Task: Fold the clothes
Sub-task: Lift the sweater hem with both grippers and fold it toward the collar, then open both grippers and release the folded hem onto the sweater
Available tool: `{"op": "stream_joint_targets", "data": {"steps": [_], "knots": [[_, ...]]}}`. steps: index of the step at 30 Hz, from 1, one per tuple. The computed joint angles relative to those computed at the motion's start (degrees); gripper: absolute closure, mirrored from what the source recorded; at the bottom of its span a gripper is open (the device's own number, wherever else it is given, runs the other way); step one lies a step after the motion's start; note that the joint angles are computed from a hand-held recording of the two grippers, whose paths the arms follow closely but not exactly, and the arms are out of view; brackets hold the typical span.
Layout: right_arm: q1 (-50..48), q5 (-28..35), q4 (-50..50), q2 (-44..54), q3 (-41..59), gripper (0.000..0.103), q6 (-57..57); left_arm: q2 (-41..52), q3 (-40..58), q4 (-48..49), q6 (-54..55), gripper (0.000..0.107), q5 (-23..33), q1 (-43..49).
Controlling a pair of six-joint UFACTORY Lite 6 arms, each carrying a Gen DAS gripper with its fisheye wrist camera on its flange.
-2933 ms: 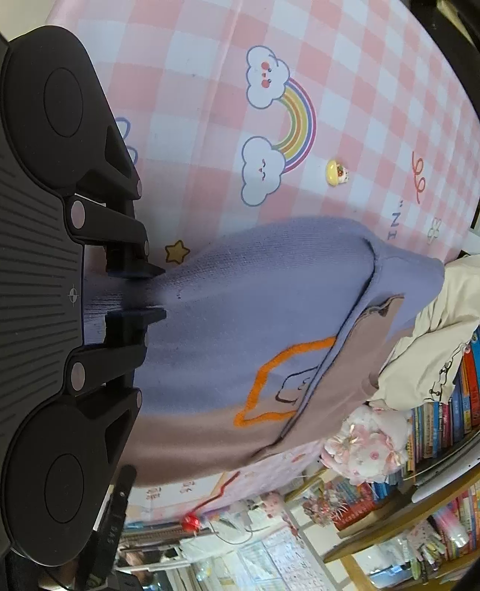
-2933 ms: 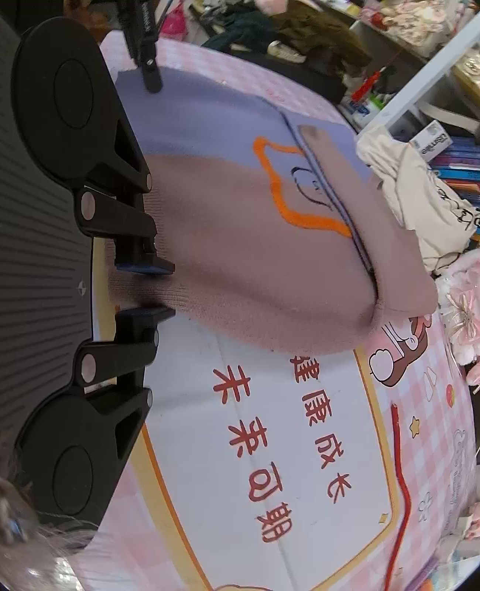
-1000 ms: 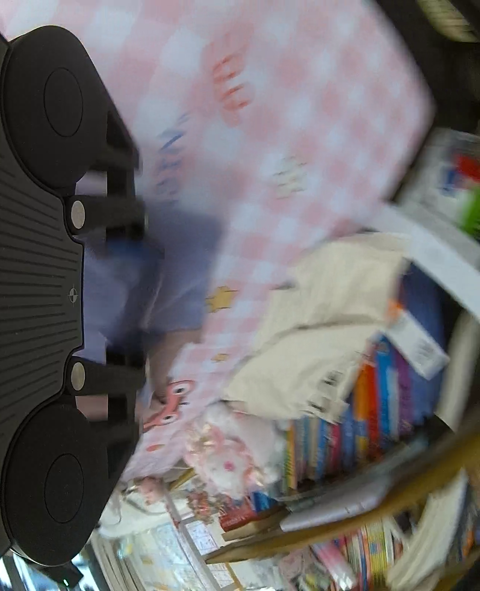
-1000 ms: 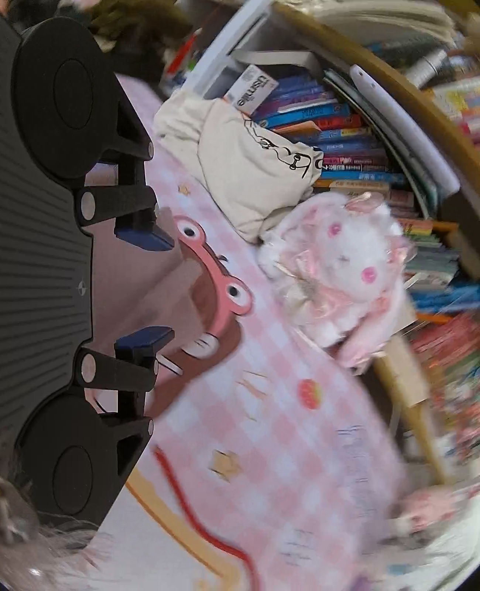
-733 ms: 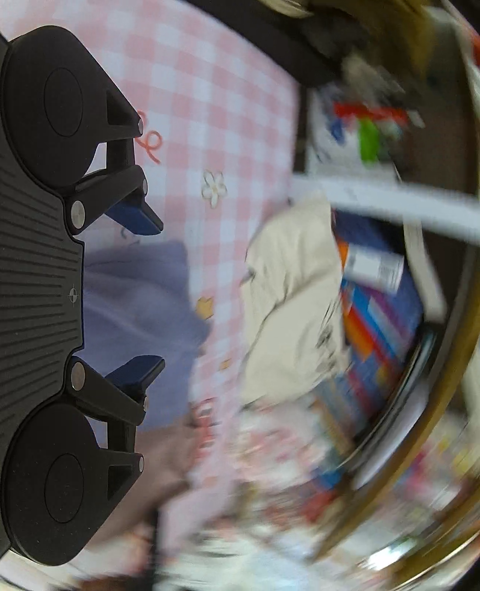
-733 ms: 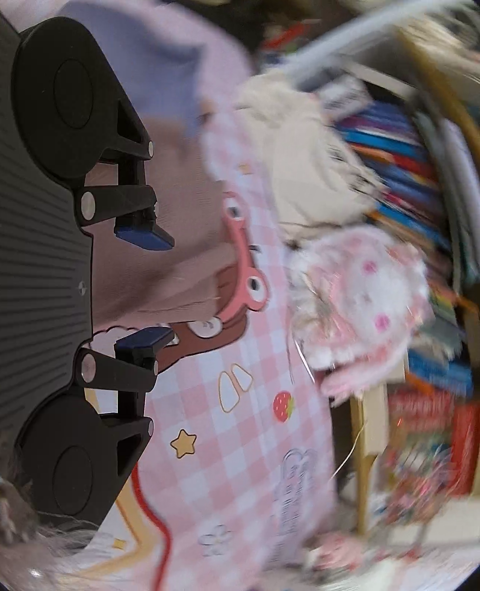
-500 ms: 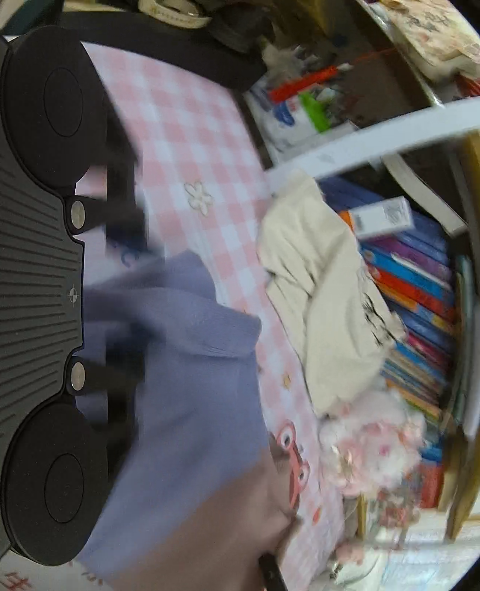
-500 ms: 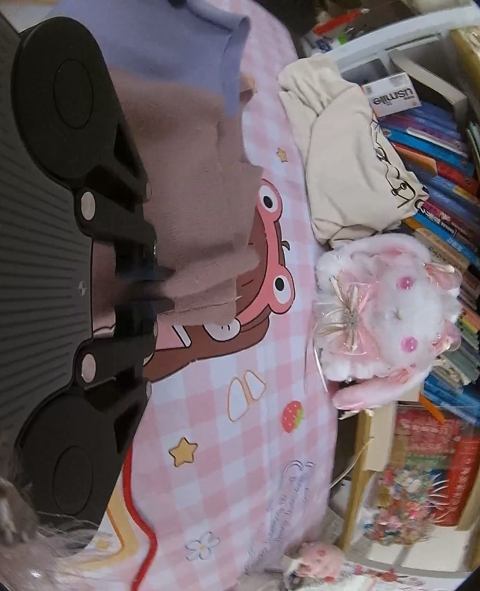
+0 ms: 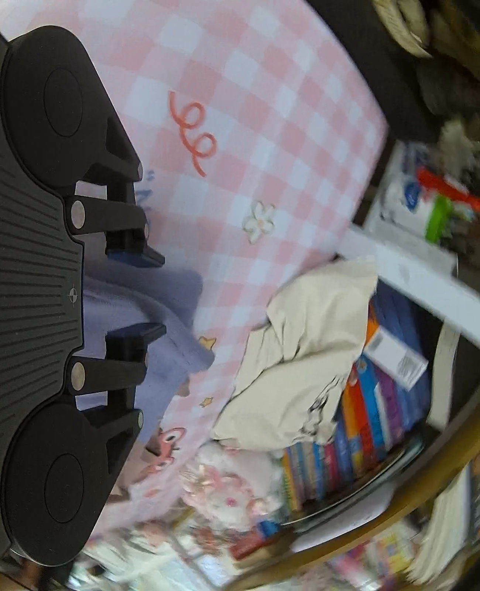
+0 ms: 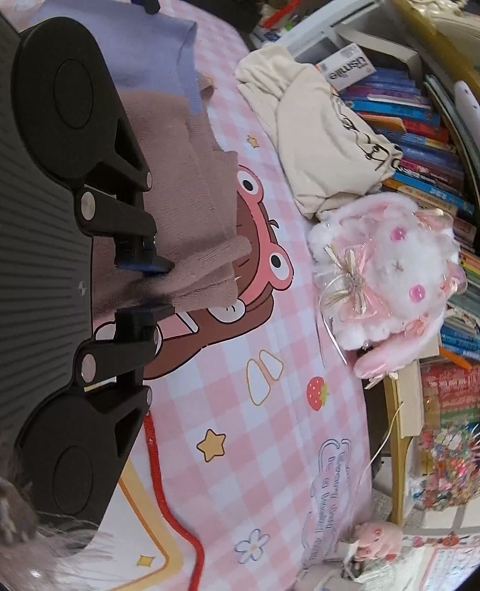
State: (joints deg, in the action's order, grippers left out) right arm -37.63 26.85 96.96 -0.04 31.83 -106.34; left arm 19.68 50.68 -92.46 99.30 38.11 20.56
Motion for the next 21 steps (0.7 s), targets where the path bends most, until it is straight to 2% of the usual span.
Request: {"op": "stream_joint_targets", "data": {"steps": [2,4,7,10,12,16,18,19,20,21], "knots": [[-0.21,0.45,0.34,0.62,0.31,0.086,-0.08,0.98,1.24,1.00,-0.27,0.077,-1.00,-1.92],[-0.47,1.11,-0.92,0.85,0.80,0.093,0.94,1.73,1.73,1.19,-0.89,0.103,0.32,-2.21],[-0.98,1.99,-2.99,1.11,1.37,0.094,2.92,0.81,-0.38,-3.00,0.67,0.103,6.82,0.47],[-0.66,1.64,-2.39,1.83,1.49,0.094,3.09,2.64,1.19,-3.22,-2.78,0.103,2.93,-0.40],[0.20,0.74,-1.85,1.79,1.45,0.094,2.82,6.41,4.64,0.13,-7.62,0.101,0.19,-1.07],[1.57,-1.15,-2.89,1.38,1.80,0.094,4.08,6.42,5.56,1.96,-10.23,0.098,-0.18,-1.26],[1.73,-1.38,-3.75,1.01,1.80,0.090,4.97,5.24,5.51,3.61,-10.63,0.093,-1.11,-1.59],[2.10,-2.20,-4.31,0.15,1.43,0.082,5.72,3.93,4.86,3.84,-10.40,0.088,-2.15,-1.86],[2.52,-3.13,-5.03,-0.84,1.01,0.067,6.67,1.47,3.20,3.04,-9.42,0.072,-4.13,-2.30],[2.99,-4.29,-5.22,-2.05,0.37,0.064,7.09,-1.14,1.12,1.22,-6.89,0.056,-5.87,-2.56]]}}
